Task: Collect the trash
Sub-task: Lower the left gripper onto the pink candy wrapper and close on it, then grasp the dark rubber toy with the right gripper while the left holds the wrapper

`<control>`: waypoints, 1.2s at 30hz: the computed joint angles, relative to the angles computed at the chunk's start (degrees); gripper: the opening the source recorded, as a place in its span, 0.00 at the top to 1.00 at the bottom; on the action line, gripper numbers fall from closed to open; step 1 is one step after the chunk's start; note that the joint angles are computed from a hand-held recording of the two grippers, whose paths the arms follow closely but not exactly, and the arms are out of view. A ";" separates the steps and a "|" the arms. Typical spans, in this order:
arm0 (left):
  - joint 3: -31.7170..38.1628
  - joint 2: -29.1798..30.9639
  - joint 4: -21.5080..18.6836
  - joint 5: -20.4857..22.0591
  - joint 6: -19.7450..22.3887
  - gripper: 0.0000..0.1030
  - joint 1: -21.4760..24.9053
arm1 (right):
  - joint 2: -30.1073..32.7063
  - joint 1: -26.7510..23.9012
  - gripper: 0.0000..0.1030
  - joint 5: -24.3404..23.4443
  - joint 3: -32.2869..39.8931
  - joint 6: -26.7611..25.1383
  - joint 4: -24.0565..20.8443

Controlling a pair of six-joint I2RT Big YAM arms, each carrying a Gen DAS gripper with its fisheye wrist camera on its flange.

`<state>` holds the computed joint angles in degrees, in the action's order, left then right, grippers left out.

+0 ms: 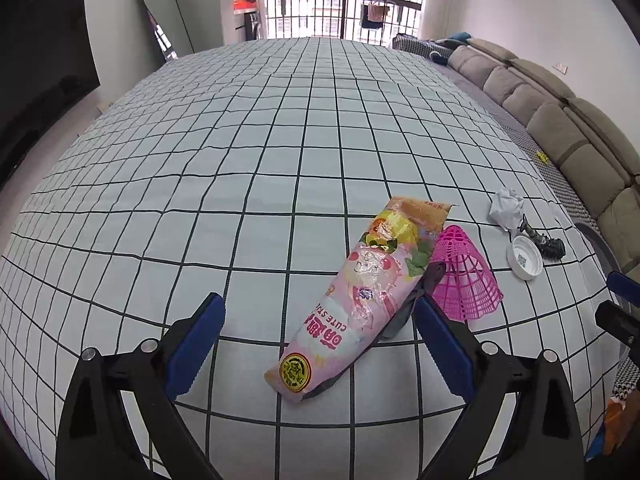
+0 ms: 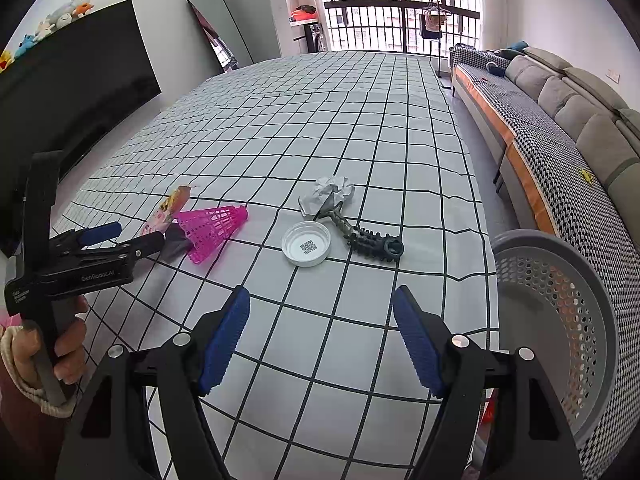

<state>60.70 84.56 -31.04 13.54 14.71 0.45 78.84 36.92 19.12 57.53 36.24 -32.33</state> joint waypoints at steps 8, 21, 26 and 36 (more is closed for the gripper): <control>2.36 3.03 -3.35 3.78 -0.35 0.35 0.73 | 0.07 0.27 0.31 0.10 -0.17 0.26 -0.02; -0.65 -0.90 -2.77 4.85 0.34 0.76 1.55 | -0.83 0.68 0.31 0.72 -0.62 0.32 -0.12; -1.82 -2.88 -2.78 4.51 0.23 0.79 2.18 | -1.29 0.80 0.31 0.69 -0.92 0.37 0.08; -6.26 -9.17 -0.24 2.16 -1.50 0.85 2.77 | -2.40 0.73 0.31 0.40 -2.23 0.71 0.92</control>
